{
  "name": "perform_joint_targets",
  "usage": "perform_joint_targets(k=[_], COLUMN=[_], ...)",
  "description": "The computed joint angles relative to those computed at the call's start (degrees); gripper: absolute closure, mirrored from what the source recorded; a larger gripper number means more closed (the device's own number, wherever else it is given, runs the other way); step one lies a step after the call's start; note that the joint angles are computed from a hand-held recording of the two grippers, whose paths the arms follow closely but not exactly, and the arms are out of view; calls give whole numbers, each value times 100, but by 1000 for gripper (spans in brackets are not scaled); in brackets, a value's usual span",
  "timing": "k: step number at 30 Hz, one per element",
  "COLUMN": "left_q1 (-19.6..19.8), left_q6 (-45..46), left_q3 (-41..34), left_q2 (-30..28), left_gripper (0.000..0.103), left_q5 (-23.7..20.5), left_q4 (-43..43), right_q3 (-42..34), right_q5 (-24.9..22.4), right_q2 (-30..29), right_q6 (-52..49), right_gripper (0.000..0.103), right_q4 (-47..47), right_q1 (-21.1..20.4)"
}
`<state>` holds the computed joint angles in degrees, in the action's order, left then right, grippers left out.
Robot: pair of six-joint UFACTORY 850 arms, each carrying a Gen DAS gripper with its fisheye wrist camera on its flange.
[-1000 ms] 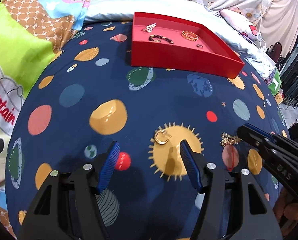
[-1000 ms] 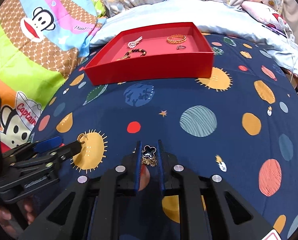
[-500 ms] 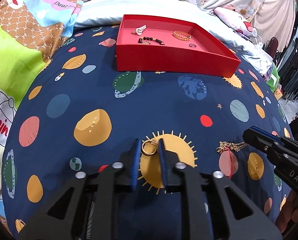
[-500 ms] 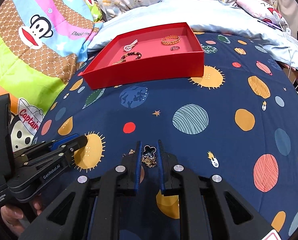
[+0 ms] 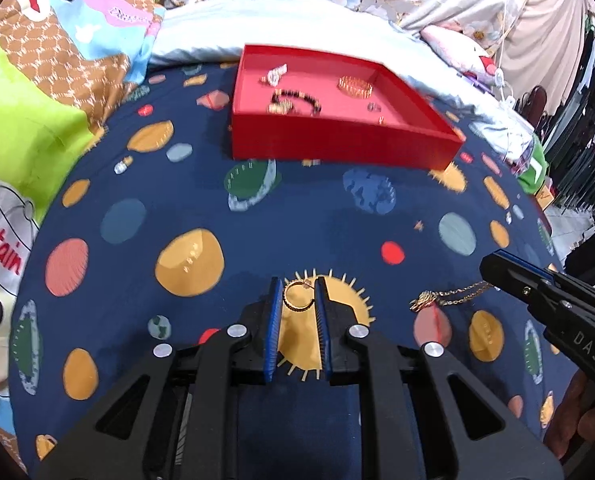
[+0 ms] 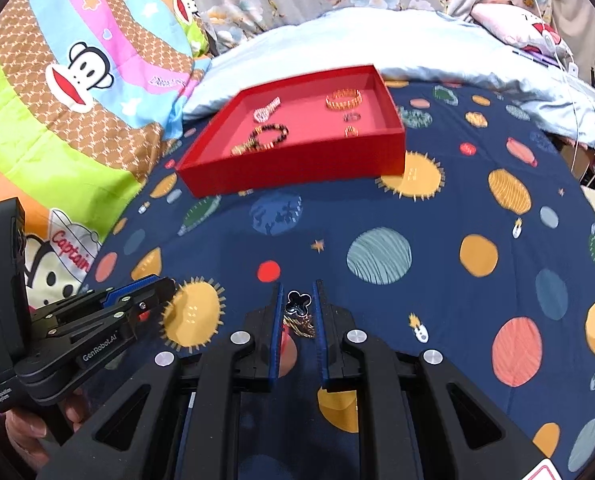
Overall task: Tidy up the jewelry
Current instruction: 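Carry the clover pendant and hoop earring into the red tray and release both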
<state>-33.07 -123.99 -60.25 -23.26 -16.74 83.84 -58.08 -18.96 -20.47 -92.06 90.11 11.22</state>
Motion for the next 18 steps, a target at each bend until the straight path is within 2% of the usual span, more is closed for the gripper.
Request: perform_joint_targets(k=[9, 18], left_q1=[48, 238], left_q6=[-333, 323], left_q3=[118, -295], left_q2=[502, 525], left_gripper=[87, 87], left_q5=[-242, -387], left_q4=[526, 382], right_q3=[40, -462], right_q5=[-131, -431], right_q2=[451, 461], right_q6=[-737, -995], right_gripper=[90, 92], right_q4=[593, 690], right_q1=[-39, -75])
